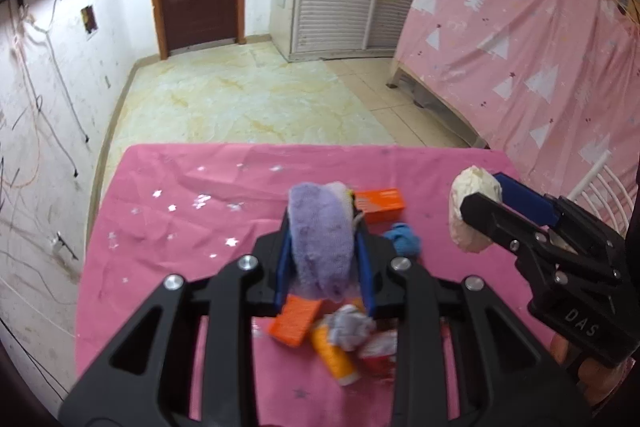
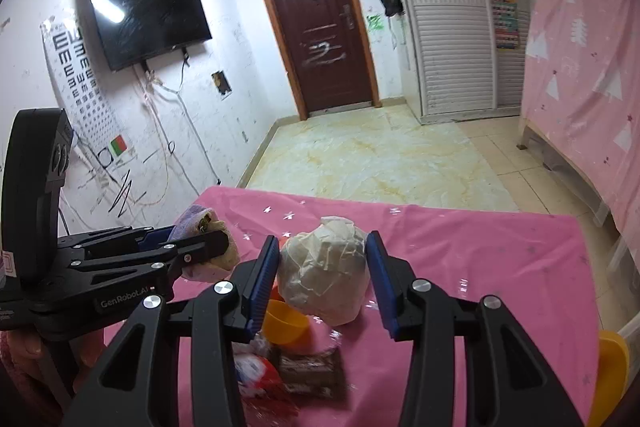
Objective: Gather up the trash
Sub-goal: 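Carry both items to the yellow bucket and open both tools over it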
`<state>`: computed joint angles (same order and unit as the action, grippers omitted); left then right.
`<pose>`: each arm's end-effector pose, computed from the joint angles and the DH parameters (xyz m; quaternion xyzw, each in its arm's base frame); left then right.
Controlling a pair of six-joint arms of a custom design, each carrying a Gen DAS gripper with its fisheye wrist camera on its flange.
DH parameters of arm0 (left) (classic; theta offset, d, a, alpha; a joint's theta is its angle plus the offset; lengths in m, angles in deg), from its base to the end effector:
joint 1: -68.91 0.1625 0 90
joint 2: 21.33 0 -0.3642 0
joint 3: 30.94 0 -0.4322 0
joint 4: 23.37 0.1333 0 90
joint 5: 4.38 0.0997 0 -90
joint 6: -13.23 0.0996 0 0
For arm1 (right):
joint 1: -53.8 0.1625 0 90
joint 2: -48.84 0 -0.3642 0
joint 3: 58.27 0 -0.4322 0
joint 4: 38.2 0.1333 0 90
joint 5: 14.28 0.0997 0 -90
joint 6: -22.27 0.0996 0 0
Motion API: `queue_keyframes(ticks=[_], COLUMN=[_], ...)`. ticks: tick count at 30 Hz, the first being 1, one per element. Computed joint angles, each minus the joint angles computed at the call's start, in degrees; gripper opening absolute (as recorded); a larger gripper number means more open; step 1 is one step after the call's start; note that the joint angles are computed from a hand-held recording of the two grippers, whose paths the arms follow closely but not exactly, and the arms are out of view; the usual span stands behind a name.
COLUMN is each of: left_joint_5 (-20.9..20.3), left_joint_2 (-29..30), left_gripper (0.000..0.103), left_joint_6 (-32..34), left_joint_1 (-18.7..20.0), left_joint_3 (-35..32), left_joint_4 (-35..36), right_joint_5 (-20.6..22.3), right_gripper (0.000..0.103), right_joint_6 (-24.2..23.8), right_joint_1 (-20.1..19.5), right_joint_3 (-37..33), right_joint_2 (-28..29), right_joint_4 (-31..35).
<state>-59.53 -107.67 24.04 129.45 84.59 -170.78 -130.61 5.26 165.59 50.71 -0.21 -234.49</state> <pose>-0.0936 -0.5525 0.2903 0.2500 0.8939 -0.2766 0.2489 0.3013 -0.5135 0.0741 0.2128 -0.8741 0.3917 0.1932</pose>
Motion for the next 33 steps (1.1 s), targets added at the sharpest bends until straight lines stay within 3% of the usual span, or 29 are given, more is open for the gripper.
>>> queue_keyframes(ticks=[15,33], left_joint_5=[-0.41,-3.36], left_joint_2=[3.04,10.62], left_gripper=[0.026,0.026], left_joint_6=[-0.71,-2.79], left_joint_1=[-7.72,-16.01], left_joint_3=[2.82,3.73], left_joint_4=[-0.58,-1.05], right_joint_5=[0.83,1.91], right_gripper=[0.038,0.038], right_joint_6=[0.39,0.25], right_joint_1=[-4.77,-11.68], right_joint_3=[14.55,28.53], right_joint_2=[-13.81,-30.23], right_joint_4=[-9.18,-16.08])
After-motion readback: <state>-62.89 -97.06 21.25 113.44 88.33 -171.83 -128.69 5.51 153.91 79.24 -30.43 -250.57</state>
